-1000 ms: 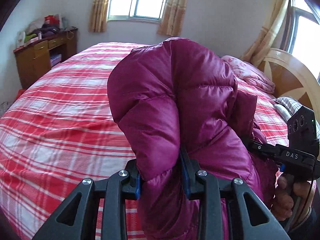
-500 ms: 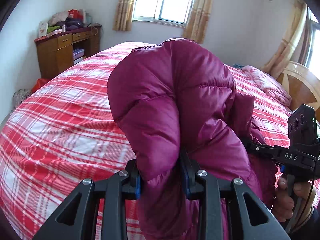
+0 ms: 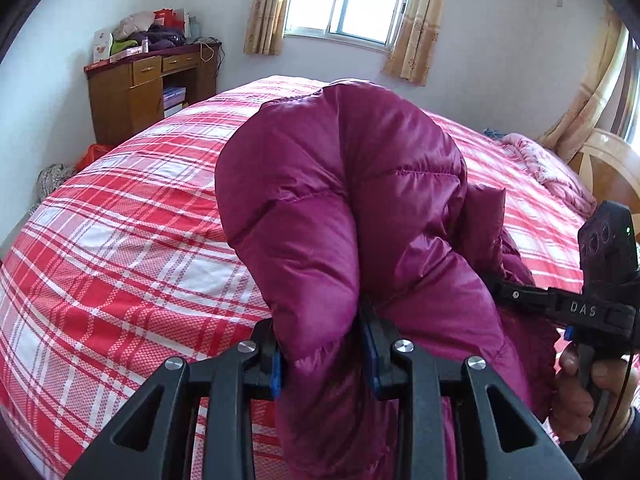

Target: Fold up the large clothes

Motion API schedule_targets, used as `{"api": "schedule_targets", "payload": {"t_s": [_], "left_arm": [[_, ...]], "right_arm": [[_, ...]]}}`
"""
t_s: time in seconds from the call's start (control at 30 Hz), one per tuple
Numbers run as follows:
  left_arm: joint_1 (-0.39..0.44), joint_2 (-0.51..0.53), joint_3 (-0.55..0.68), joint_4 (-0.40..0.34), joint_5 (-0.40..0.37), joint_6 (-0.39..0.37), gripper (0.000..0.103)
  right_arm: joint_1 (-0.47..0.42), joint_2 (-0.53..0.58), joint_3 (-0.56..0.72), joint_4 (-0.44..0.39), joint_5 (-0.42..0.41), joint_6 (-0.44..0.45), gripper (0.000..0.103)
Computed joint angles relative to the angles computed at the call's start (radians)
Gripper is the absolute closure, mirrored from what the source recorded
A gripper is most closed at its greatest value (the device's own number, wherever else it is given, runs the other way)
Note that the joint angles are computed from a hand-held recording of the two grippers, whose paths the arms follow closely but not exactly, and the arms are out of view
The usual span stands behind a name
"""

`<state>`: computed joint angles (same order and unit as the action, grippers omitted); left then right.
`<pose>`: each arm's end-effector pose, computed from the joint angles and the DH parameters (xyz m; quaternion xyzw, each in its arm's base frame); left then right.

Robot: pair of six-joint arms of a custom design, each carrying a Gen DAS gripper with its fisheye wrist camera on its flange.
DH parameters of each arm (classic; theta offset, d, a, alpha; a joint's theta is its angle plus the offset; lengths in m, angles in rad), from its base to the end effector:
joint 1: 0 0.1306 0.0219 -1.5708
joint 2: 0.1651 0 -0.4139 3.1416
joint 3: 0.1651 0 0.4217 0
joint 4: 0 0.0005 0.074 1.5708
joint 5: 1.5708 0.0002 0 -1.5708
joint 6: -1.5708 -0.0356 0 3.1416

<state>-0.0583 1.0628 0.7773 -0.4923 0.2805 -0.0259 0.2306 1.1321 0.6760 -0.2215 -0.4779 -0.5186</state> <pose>0.3631 -0.0316 0.3256 0.0924 0.9103 -0.1351 0.3803 0.3574 0.1002 0.2770 0.0246 0.8819 0.3522 0.3124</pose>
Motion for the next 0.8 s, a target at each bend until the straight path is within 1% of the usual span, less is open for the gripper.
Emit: {"api": "schedule_targets", "payload": {"t_s": [0.1,0.23,0.37,0.5,0.67,0.7,0.73,0.77,0.8], "left_arm": [[-0.004,-0.001,-0.018,0.019,-0.028,-0.019,0.071],[-0.001,0.013,-0.028,0.037,-0.042,-0.024,0.071],[-0.005,0.026,-0.036,0.057,-0.068,-0.022,0.063],[-0.022,0.023,-0.05,0.081,-0.11,-0.03,0.058],[-0.023,0.033,-0.063,0.117,-0.132,-0.019,0.046],[-0.023,0.035,-0.066,0.123,-0.137,-0.014,0.045],[-0.024,0.035,-0.069,0.129,-0.146,-0.007,0.04],[-0.024,0.036,-0.071,0.135,-0.156,0.0,0.034],[-0.024,0.036,-0.072,0.138,-0.164,0.007,0.033]], "right_arm": [[0.005,0.031,0.015,-0.003,0.006,0.007,0.081],[0.022,0.052,0.033,-0.017,0.034,0.015,0.081],[0.032,0.061,0.039,-0.021,0.058,0.019,0.08],[0.037,0.072,0.034,-0.004,0.07,0.0,0.078],[0.058,0.075,0.033,-0.003,0.109,-0.013,0.073],[0.059,0.074,0.03,-0.004,0.115,-0.012,0.07],[0.065,0.076,0.032,-0.009,0.129,-0.011,0.067],[0.071,0.076,0.034,-0.015,0.146,-0.009,0.066],[0.073,0.073,0.03,-0.02,0.159,-0.005,0.06]]}}
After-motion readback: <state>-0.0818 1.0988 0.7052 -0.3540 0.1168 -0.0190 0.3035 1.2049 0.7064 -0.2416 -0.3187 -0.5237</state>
